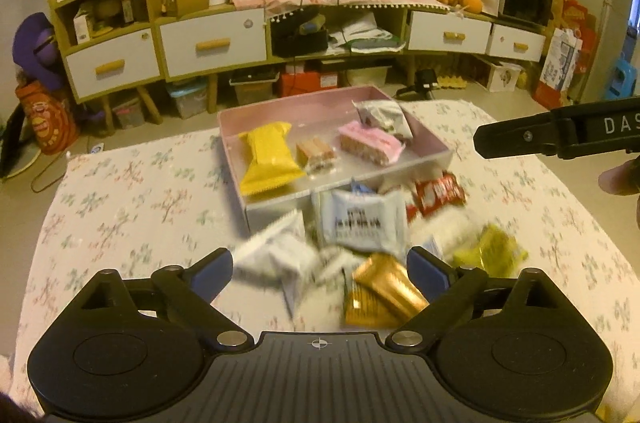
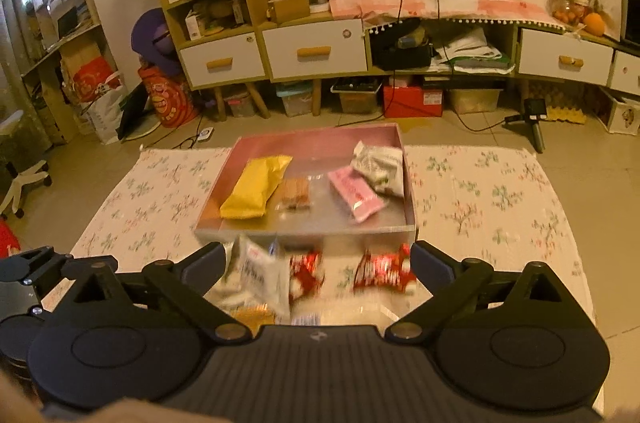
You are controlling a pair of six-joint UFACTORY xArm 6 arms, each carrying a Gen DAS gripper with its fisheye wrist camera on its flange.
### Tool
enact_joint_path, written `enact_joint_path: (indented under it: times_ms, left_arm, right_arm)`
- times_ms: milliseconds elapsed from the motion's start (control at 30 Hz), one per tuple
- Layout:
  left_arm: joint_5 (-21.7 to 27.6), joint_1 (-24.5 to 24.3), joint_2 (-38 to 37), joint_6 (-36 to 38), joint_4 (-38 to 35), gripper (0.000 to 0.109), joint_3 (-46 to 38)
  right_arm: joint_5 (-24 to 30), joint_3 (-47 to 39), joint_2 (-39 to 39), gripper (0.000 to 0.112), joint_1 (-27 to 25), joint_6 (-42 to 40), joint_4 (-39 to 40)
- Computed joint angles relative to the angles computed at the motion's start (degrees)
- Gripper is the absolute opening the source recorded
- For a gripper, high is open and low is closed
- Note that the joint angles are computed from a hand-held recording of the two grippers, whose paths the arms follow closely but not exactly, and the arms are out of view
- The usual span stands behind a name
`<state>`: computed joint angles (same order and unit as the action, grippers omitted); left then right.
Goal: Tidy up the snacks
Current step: 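Withdraw both tools and move the right tool to a yellow pastry pack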
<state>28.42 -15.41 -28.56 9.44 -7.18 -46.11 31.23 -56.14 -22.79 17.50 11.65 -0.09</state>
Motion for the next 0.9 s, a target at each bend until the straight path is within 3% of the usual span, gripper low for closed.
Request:
enact_joint_path:
  times_ms: [433,633,900]
  left_arm:
    - [7.0,-1.1,-14.7,-5.4,5.2,0.096,11.1]
    - [7.7,-0.3,-19.9,-4.4,3.9,0.098,15.5]
    - [7.9,0.6,-25.4,-2.7,1.7,0.099,19.4]
  right_arm:
    - [4.8,10.6,-12.6,0.100,5.7,3.2,-6.3]
    - [4.6,16.2,-18.2,0.101,6.9,2.4,-5.9]
    - [8.2,21.7,-24.7,0.100,7.4,-0.9,-4.5]
